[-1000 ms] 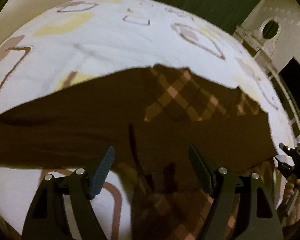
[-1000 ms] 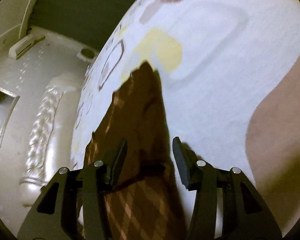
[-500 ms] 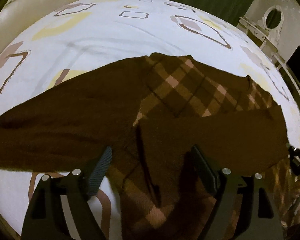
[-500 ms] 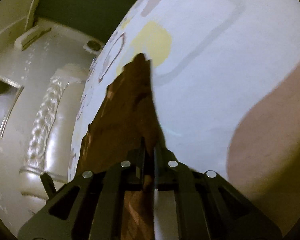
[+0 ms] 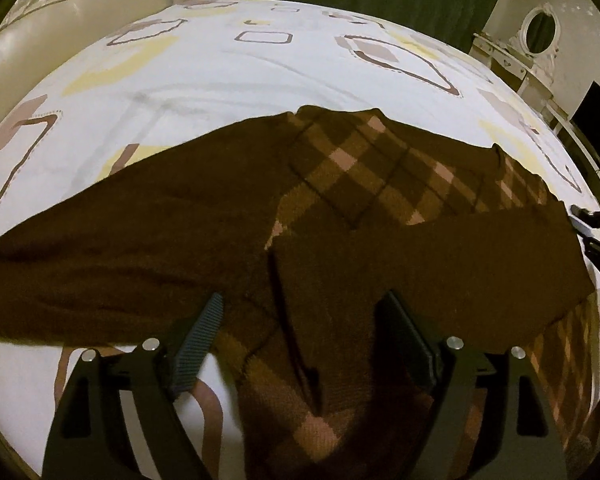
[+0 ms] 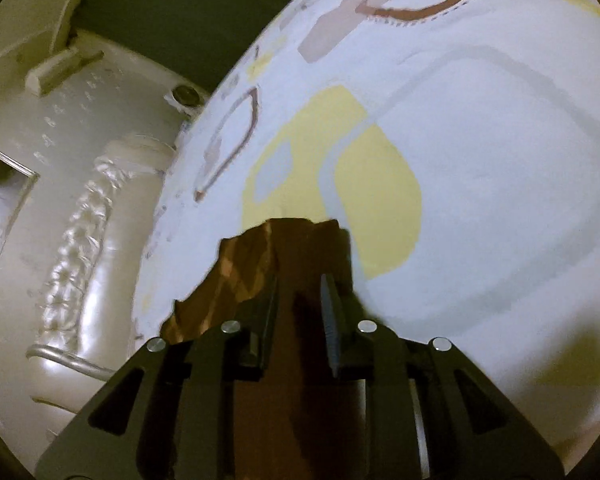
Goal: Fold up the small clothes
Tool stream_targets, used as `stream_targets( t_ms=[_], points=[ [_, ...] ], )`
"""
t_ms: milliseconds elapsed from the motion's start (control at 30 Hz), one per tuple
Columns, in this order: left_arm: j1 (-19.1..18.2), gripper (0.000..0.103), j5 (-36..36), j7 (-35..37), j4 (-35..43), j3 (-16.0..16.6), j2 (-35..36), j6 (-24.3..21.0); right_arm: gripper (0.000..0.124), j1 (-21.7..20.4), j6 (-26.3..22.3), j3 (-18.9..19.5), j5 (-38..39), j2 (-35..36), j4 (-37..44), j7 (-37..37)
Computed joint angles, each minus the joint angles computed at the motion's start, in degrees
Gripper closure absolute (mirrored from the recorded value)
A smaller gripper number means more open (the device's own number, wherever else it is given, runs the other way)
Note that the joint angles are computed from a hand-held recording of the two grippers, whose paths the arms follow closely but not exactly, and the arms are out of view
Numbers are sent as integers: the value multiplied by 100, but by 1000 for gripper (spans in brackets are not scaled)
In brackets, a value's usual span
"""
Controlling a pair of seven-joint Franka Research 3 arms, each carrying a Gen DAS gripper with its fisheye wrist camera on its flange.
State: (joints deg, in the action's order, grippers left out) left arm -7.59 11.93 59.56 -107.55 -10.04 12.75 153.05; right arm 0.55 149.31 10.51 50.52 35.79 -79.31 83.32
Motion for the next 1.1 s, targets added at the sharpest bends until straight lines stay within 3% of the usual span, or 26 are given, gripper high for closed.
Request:
stream_targets(
  t_ms=[100, 200, 267, 333, 400, 467, 667, 767, 833, 900, 1000, 1100],
  points=[
    [19, 19, -53, 14, -32, -13, 1, 73, 112, 153, -99, -224, -437, 178, 201, 409],
    [43, 19, -109, 65, -90, -28, -29, 144, 105, 133, 186, -173, -426, -114, -147, 414],
    [83, 19, -206, 167, -153, -55, -64, 214, 98, 73, 467, 2, -212, -444, -521, 49],
    [128, 19, -356, 275, -215, -87, -108, 293, 95, -142, 589, 392, 502, -812, -934, -748],
    [220, 19, -695, 449, -348, -162, -215, 422, 89, -253, 499, 645, 1209, -1094, -1257, -1480],
    [266, 19, -967, 556, -481, -195, -336, 526, 86, -224, 197, 673, 1499, -1211, -1429, -1765],
    [356, 19, -1738, 1020, -1205, -122, -1072, 831, 83, 298, -258, 170, 1170, -1100, -1547, -1202],
    [347, 19, -2445, 1568, -1642, 84, -1538, 950, 83, 369, -108, 112, 1504, -1191, -1695, -1454],
    [255, 19, -3377, 2426, -1873, 387, -1862, 868, 83, 450, -117, 31, 1438, -1206, -1705, -1445],
    [246, 19, -3810, 2915, -2111, 689, -2192, 778, 83, 493, -138, -1, 1439, -1204, -1696, -1404],
    [540, 19, -3527, 3023, -2530, 1070, -2734, 714, 83, 493, -187, -28, 1506, -1224, -1717, -1391],
    [1055, 19, -2951, 2632, -2811, 1329, -3139, 627, 82, 552, -134, -64, 1444, -1215, -1713, -1345]
  ],
)
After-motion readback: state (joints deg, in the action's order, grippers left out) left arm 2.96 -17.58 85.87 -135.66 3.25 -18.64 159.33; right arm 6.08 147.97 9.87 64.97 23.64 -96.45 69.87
